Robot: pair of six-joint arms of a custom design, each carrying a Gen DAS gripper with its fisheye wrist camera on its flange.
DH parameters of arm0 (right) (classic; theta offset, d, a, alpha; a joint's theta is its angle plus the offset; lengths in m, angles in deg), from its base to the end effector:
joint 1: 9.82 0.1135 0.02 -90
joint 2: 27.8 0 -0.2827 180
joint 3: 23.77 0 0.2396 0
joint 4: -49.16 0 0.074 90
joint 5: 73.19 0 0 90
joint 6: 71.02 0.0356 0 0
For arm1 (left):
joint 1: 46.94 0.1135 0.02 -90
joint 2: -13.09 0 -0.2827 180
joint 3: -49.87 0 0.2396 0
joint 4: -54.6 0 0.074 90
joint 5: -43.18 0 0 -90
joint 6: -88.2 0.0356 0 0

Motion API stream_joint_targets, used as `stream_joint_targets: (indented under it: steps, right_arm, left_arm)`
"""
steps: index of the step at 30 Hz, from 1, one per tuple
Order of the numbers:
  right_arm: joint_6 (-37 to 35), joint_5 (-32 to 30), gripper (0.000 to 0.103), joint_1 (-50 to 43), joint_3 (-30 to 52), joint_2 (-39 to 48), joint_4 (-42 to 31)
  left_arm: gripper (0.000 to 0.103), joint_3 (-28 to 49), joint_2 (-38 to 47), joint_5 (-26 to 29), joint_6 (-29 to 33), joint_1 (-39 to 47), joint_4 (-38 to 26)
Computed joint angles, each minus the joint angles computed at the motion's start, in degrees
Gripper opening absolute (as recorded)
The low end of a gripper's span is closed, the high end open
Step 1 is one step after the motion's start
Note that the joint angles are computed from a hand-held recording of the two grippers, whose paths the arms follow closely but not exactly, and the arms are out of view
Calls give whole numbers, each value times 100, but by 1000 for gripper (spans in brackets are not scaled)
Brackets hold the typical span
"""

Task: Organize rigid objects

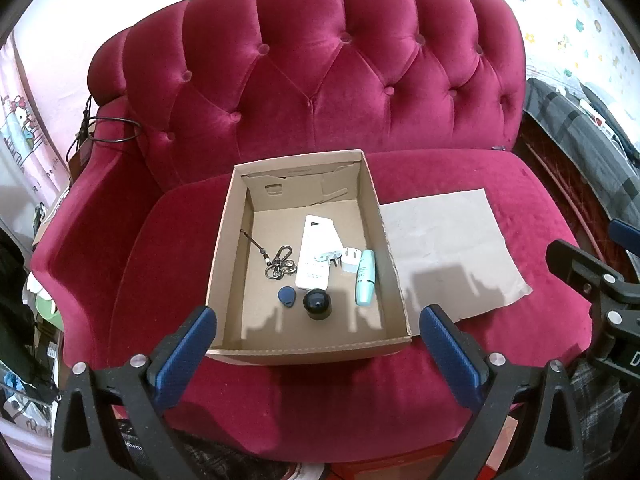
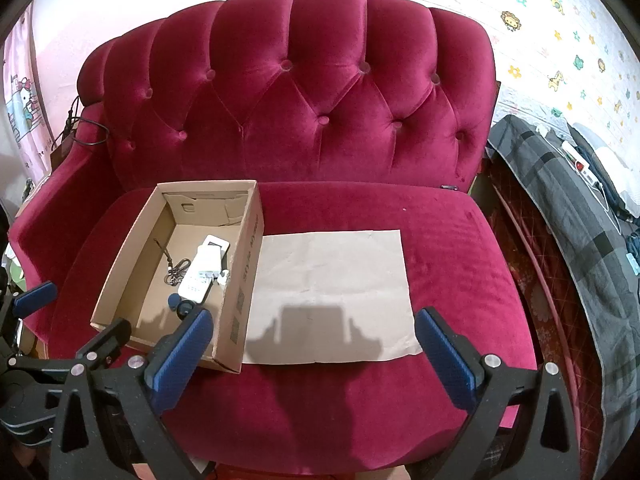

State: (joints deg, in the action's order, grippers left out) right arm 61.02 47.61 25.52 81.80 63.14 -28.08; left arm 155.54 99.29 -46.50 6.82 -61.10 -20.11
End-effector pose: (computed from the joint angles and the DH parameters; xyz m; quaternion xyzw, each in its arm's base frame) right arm 0.2590 0.1613 0.3638 0.1175 0.9314 -0.0587 0.3394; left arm 0.2808 -0.0711 0.3854 0.1893 0.9354 -0.0171 0.2982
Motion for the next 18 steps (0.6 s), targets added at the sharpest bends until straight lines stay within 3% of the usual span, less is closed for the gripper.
stream_joint_targets:
  steps: [18]
  right_arm:
    - [-44,-22,103,-8,78,25,-12]
  left_arm:
    - [103,116,29,5,-54,-15,-61]
